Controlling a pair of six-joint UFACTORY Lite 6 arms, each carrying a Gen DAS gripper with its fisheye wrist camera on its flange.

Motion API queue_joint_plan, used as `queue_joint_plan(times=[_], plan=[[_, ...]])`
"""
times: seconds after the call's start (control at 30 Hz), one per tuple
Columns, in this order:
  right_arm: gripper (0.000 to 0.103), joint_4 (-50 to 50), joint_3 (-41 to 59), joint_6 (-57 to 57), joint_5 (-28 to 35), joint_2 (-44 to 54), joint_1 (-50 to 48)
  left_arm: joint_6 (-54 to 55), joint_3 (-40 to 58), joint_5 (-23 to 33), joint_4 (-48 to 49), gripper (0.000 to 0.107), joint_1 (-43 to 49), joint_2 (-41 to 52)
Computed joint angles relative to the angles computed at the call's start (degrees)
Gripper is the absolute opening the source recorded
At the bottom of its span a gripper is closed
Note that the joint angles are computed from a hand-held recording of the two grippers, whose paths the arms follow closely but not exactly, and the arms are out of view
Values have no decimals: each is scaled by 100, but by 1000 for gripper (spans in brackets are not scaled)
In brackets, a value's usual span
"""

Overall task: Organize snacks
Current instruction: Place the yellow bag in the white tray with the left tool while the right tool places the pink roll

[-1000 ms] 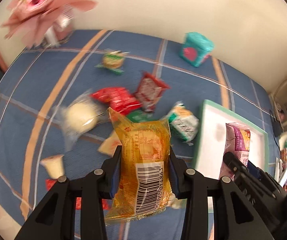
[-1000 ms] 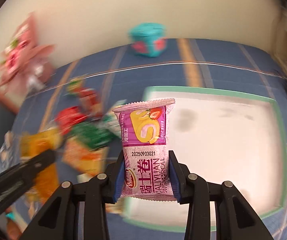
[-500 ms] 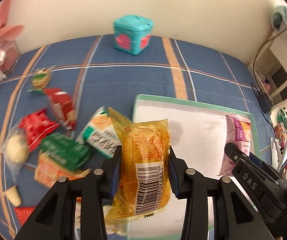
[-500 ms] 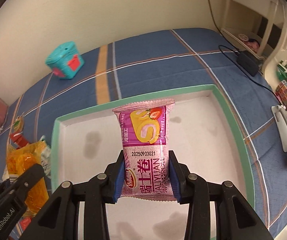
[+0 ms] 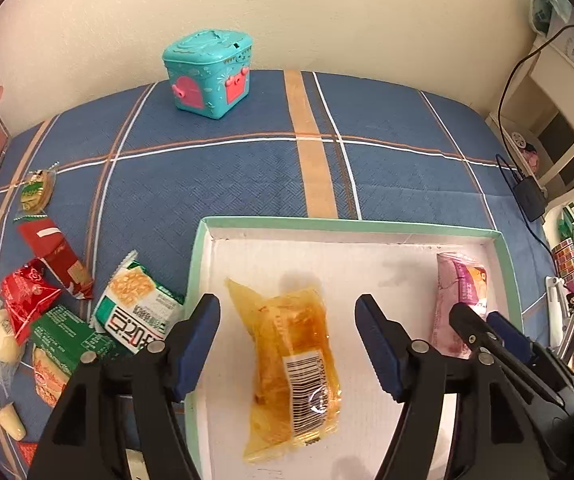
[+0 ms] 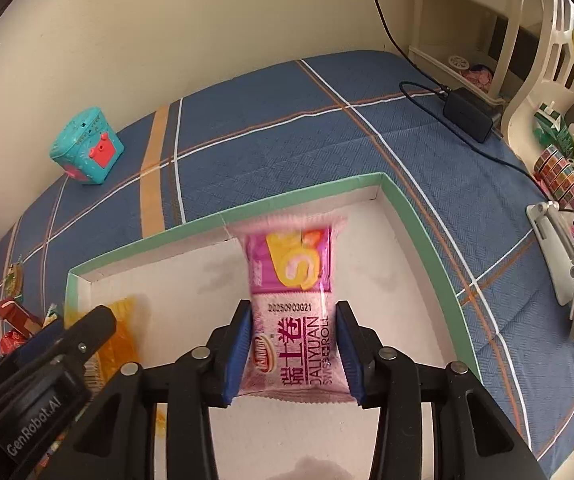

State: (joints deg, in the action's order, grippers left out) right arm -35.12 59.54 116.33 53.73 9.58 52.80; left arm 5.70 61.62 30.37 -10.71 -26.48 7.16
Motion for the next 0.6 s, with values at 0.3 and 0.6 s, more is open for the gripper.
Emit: queue_joint_plan(times=[0.3, 0.6], plan=[[75, 170, 318, -210, 348, 92, 211, 102, -417, 24, 105, 90, 519, -518], [99, 203, 827, -129, 756, 356, 717, 618, -1137, 237, 79, 95, 1382, -1454]])
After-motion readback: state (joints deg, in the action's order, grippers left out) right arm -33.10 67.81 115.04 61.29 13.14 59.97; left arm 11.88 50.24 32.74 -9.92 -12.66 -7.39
